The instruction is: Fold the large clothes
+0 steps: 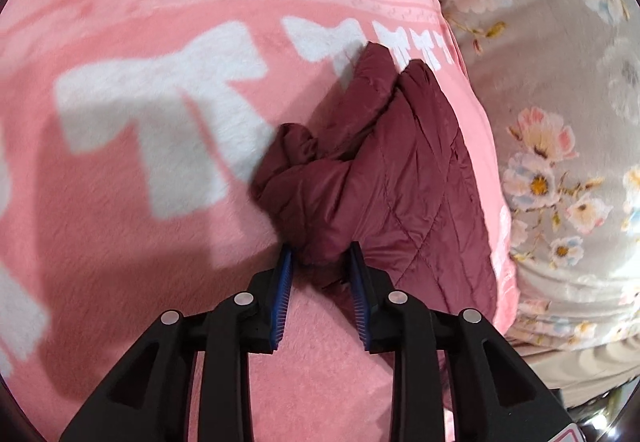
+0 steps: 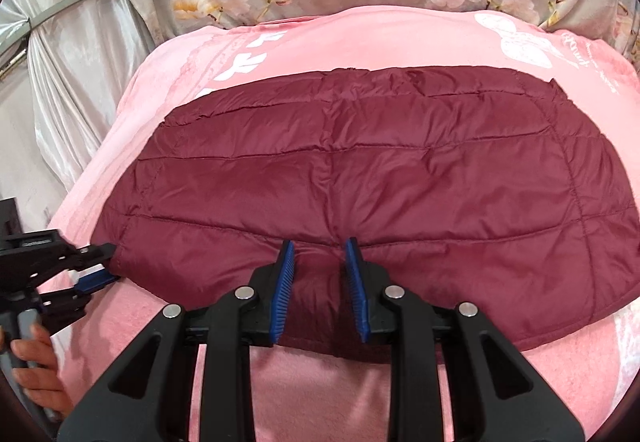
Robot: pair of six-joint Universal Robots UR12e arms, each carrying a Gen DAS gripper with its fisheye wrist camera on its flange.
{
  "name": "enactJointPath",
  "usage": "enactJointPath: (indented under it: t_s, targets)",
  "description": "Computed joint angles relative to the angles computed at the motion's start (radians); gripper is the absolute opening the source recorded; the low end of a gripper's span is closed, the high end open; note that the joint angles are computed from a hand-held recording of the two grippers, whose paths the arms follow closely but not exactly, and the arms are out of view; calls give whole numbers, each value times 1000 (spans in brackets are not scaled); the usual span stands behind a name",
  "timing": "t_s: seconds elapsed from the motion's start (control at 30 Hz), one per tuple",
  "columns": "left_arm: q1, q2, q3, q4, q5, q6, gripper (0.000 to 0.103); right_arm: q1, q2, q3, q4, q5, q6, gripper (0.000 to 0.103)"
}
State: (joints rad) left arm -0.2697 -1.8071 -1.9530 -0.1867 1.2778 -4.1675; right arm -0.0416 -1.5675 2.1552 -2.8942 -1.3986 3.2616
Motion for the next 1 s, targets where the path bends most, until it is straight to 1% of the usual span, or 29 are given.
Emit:
enactJointPath:
  t_s: [0.07,0.13,0.23,0.33,0.4,0.47,0.5,0.57,0.6,0.63,0.7,0.73,0.77,0.8,0.83,0.87,0.93,1.0]
  targets:
    - [-4,17,-17,3,25,-24,26,-2,1,-1,6,5,3,25]
    - [-8,22,-21,5,43,-31,26,-1,3,-1,4,2,7,25]
    - [-15,5,0,-5,79,-2,26,5,8,-4,5,-10,1,25]
    - [-16,-21,16,27,95,4,26,6,1,-4,8,-17,-1,25]
    - [-12,-27,22,43,86,18,24,12,-3,-7,18,-38,1,25]
    - [-12,-28,37,50,80,50,9,16,-3,-10,37,-50,2,25]
    - [-14,-26,42,61,82,63,8,20,0,-12,40,-58,1,25]
    - [-24,-14,54,98,95,118,5,30,11,-13,34,-79,-5,25]
    - [-32,-7,63,106,102,155,4,37,18,-15,31,-88,-10,25]
    - [-44,1,79,117,107,209,4,41,23,-17,26,-93,-13,25]
    - [-67,8,107,127,109,283,3,50,32,-21,18,-105,-17,25]
    - [-79,8,123,134,103,318,3,49,34,-21,15,-102,-19,25]
    - [-99,7,149,136,90,373,3,41,29,-19,16,-81,-16,25]
    - [-114,4,165,133,89,412,3,25,19,-12,17,-44,-6,24]
    - [-139,-1,192,130,93,468,3,-6,-1,2,17,24,19,24]
    - [-155,-7,211,125,96,502,3,-28,-16,13,18,67,35,24]
    - [-190,-23,258,101,73,584,3,-89,-69,50,17,142,56,24]
    - [-226,-50,311,59,55,649,3,-131,-121,81,26,132,48,25]
